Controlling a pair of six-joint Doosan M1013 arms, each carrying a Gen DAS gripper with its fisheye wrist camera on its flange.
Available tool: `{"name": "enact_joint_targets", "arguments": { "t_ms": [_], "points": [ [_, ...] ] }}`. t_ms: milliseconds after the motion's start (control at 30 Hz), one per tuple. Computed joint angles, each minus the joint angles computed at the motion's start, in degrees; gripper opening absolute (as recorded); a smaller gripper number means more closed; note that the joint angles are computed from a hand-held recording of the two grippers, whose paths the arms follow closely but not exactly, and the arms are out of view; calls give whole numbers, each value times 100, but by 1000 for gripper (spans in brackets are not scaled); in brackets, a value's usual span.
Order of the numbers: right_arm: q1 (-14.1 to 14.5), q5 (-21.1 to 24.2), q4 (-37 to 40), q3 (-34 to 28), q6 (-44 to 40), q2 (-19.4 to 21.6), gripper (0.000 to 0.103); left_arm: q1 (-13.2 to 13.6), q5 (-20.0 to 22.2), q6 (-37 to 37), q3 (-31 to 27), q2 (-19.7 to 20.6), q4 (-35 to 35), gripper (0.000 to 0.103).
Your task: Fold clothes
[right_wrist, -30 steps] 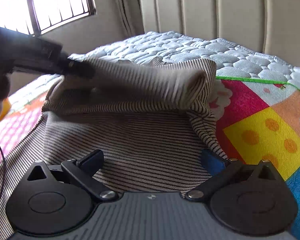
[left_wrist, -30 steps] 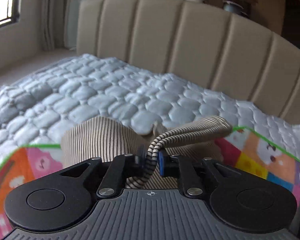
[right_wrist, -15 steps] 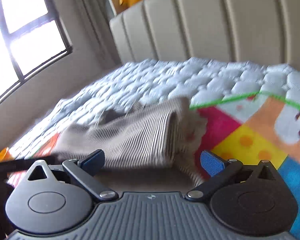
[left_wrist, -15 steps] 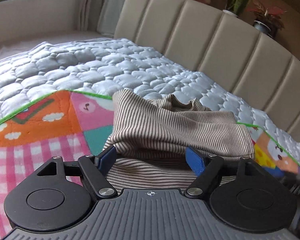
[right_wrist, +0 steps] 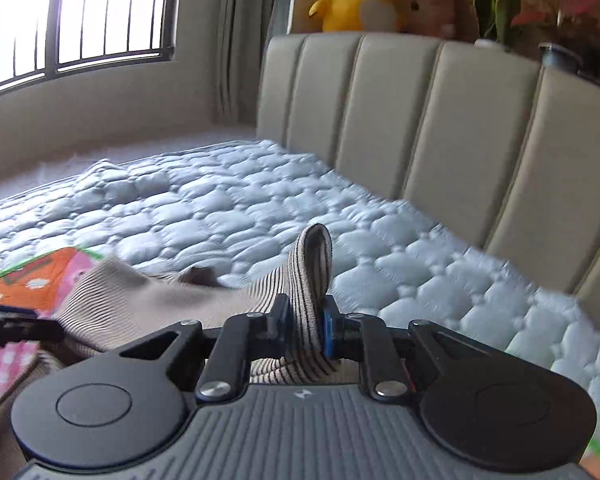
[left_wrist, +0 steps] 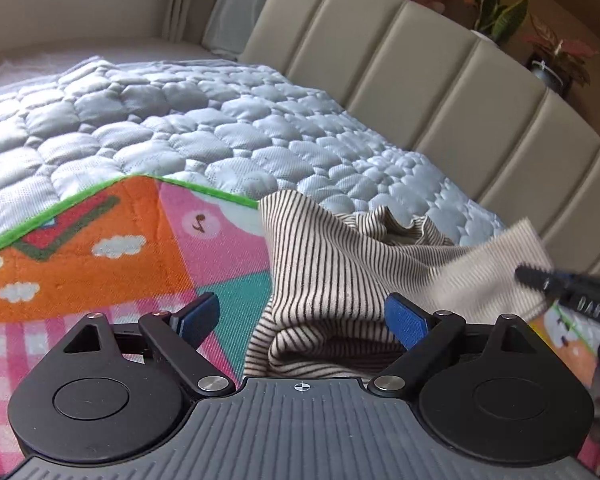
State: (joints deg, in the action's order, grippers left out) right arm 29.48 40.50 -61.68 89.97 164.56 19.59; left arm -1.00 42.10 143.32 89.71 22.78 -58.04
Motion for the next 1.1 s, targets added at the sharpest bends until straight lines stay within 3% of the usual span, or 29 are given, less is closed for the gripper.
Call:
{"name": "enact_joint_targets", "arguments": {
  "t_ms": [167,267,400,467,533,600,700,800,933,1033,1100],
  "points": [
    [-159,319,730,53,-570,208,16,-111,-347,-246,44,-32,546,94],
    [-100,278,262,357,-67,205,23,-155,-485,-300,54,-47,813,95],
    [-154,141,347,391,301,95,33,-173,-573,1,111,-93,715,94],
    [-113,164,147,437,508,8,40,-74,-274,412,113,-80,50,94],
    [-43,92,-263,512,794,-80,55,61,238,865,117,-43,-851,94],
    [11,-128,-637,559,1048,-140,61,138,673,1316,171,-23,-1689,94],
    [-63,-565,87,456,482,-89,64,139,937,1728,239,-6,-2131,94],
    [-203,-567,1331,271,-348,118,65,70,823,1382,193,37,-1696,94],
    [-273,-690,1236,379,104,114,73,-98,348,72,11,131,-244,94],
    [-193,-525,643,403,421,43,63,-60,385,-33,-12,180,-367,93],
    [-212,-190,729,291,295,85,62,-27,360,122,21,164,-647,93]
  ]
}}
